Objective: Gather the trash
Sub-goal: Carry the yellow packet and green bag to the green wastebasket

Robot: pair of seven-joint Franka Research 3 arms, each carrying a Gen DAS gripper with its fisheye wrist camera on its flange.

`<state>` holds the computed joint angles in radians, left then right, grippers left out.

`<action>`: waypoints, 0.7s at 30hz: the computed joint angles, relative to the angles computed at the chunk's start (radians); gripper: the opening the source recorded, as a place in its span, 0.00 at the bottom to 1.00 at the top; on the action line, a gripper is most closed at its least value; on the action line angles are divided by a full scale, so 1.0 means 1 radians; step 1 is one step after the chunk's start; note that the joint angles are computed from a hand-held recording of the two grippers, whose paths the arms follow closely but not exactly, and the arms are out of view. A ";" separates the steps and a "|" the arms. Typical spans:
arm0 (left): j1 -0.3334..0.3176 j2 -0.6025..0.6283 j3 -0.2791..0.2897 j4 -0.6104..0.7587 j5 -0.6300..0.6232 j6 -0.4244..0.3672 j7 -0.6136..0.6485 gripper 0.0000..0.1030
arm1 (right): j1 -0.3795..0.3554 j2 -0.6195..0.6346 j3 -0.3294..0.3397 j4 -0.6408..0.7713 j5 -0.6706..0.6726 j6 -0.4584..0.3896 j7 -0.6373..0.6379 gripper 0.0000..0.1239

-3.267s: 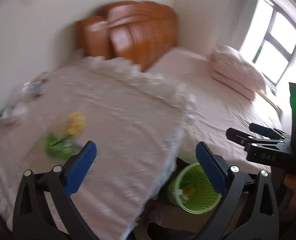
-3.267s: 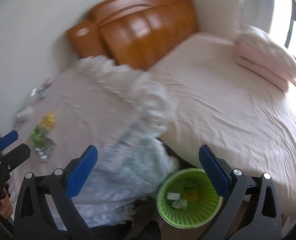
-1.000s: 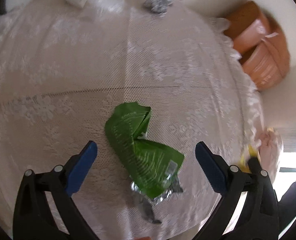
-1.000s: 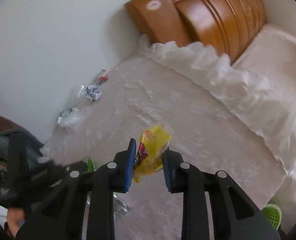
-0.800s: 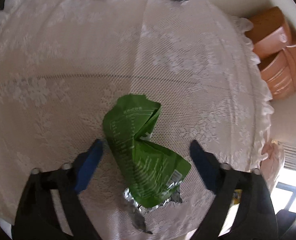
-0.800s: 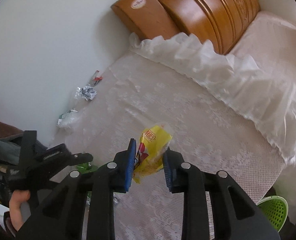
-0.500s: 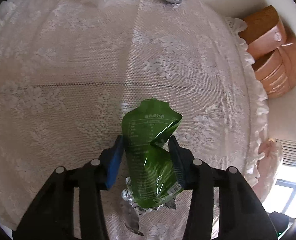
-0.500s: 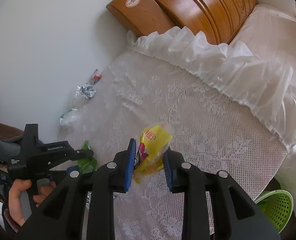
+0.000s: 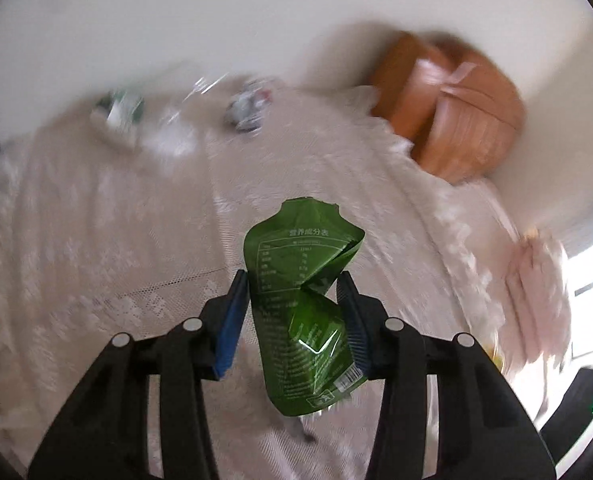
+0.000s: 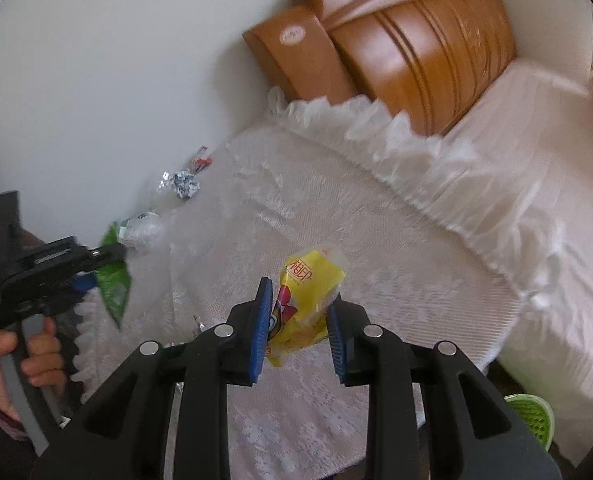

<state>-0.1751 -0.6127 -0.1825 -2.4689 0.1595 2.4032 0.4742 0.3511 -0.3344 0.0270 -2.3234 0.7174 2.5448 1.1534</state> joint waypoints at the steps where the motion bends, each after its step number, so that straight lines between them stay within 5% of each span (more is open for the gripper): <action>1: -0.024 -0.020 -0.002 -0.003 -0.001 0.004 0.029 0.43 | -0.009 -0.027 0.008 -0.018 -0.021 0.008 0.015 0.22; 12: -0.257 0.058 0.000 0.046 -0.132 0.159 0.322 0.43 | -0.130 -0.323 0.038 -0.235 -0.276 -0.044 0.252 0.22; 21: -0.414 0.306 -0.024 0.236 -0.325 0.224 0.670 0.43 | -0.364 -0.638 0.018 -0.437 -0.483 -0.188 0.463 0.22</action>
<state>-0.5889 -0.3064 -0.2068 -2.2332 -0.1652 2.6276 1.1438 -0.0129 -0.9727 0.0452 -2.7603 0.2347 2.3563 1.6162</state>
